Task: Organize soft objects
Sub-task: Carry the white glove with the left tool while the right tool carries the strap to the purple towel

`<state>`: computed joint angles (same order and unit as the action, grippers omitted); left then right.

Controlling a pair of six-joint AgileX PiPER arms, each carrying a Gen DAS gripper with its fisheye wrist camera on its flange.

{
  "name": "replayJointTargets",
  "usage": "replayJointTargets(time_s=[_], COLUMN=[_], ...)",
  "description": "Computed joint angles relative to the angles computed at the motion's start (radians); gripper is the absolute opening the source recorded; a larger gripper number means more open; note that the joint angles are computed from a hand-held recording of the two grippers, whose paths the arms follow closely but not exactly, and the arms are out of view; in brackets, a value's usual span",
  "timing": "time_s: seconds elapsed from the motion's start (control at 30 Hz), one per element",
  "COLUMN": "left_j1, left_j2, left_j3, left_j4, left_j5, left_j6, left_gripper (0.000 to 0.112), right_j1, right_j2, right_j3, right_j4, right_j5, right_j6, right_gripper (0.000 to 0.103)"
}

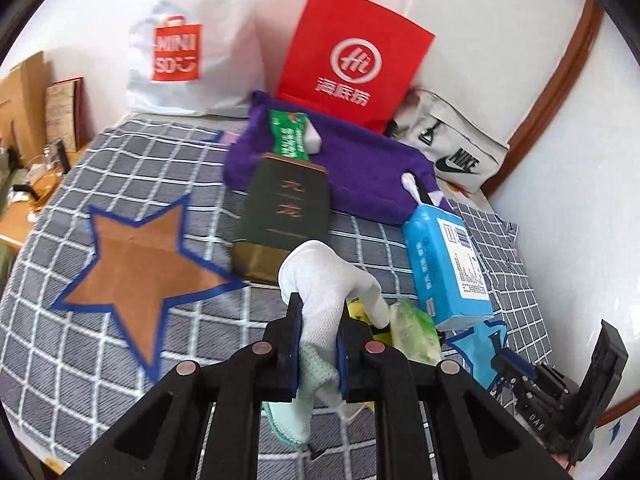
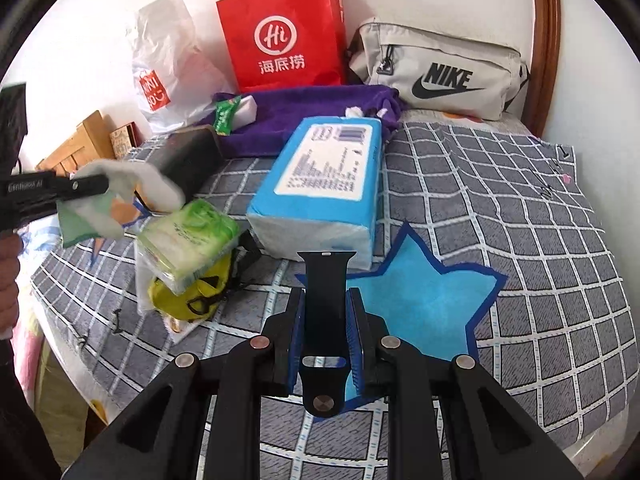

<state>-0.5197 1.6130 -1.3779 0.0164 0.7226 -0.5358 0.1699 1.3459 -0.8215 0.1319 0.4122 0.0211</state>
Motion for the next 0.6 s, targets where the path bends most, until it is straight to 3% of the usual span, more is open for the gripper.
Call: replayJointTargets(time_s=[0.33, 0.6], left_j1=[0.042, 0.07], left_j2=[-0.071, -0.04], left_j3=[0.025, -0.086], left_j4=[0.013, 0.013], left_j5=[0.008, 0.052], left_j6=[-0.026, -0.011], left_gripper=[0.013, 0.013], right_j1=[-0.003, -0.049], right_j2=[-0.019, 0.05], right_j3=[-0.119, -0.278], right_j4=[0.023, 0.109], right_j5=[0.094, 0.173], right_j6=[-0.025, -0.098], right_gripper=[0.02, 0.02])
